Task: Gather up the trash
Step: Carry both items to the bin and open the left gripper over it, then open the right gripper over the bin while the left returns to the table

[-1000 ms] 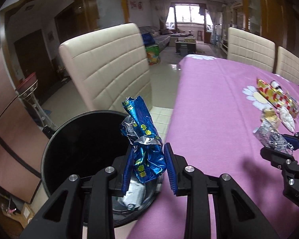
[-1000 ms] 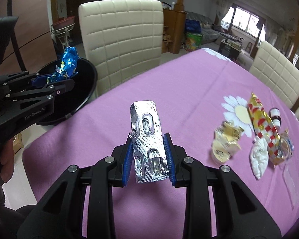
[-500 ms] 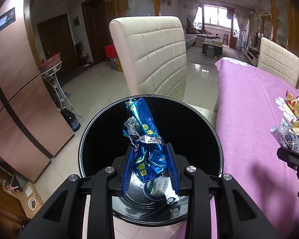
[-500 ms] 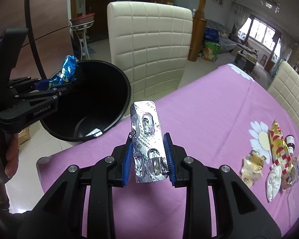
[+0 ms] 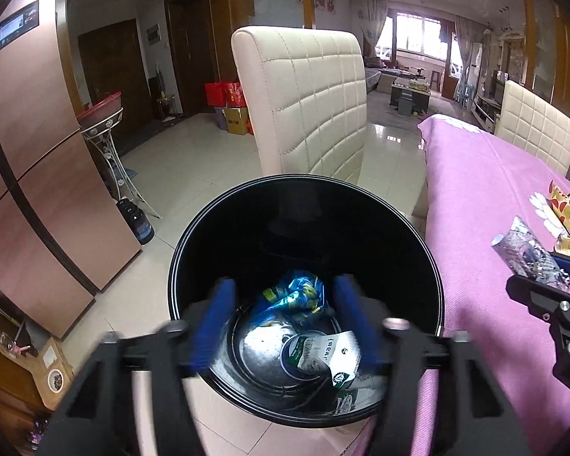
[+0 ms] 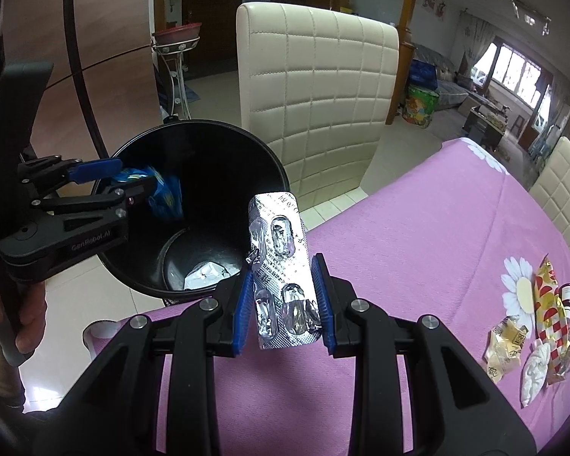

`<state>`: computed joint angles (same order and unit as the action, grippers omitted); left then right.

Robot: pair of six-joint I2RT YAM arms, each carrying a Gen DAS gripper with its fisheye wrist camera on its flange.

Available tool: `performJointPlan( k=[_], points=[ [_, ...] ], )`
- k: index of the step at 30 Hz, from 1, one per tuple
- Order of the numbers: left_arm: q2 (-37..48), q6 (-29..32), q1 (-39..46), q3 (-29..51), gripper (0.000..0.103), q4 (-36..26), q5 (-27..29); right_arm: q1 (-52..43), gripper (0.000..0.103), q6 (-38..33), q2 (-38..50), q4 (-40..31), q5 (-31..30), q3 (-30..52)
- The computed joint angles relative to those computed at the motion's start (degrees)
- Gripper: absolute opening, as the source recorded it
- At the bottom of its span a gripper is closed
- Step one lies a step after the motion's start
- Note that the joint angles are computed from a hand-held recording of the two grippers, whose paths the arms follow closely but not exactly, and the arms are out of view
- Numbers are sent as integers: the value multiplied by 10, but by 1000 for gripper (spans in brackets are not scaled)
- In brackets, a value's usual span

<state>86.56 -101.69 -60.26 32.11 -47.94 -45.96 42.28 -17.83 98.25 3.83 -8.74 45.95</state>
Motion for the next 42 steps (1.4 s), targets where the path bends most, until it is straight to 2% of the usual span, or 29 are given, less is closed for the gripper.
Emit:
performJointPlan(
  k=[1, 5, 19, 20, 22, 23, 25, 27, 33, 42],
  points=[
    [7, -16, -8, 3, 76, -11, -5, 2, 31, 0, 2, 0, 1, 2],
    [14, -47, -27, 7, 82, -38, -9, 12, 31, 1, 7, -2, 2, 7],
    [-15, -132, -49, -29, 83, -91, 14, 61, 33, 13, 74, -22, -18, 76],
    [-13, -132, -50, -29, 83, -91, 15, 60, 35, 13, 79, -26, -24, 80],
    [-6, -137, -54, -27, 83, -94, 18, 57, 65, 25, 93, -42, -35, 97],
    [-2, -138, -55, -26, 83, -94, 19, 51, 85, 35, 90, -21, -39, 86],
    [3, -134, -55, -23, 83, -93, 18, 45, 85, 34, 87, -3, -33, 77],
    [7, -131, -56, -18, 83, -93, 16, 44, 81, 30, 87, 2, -11, 74],
    [22, -63, -41, 6, 83, -41, 0, -6, 80, 21, 65, 27, 4, 38],
    [108, 121, -1, 104, 83, 82, -28, -114, 80, -18, 37, 62, 6, -7]
  ],
)
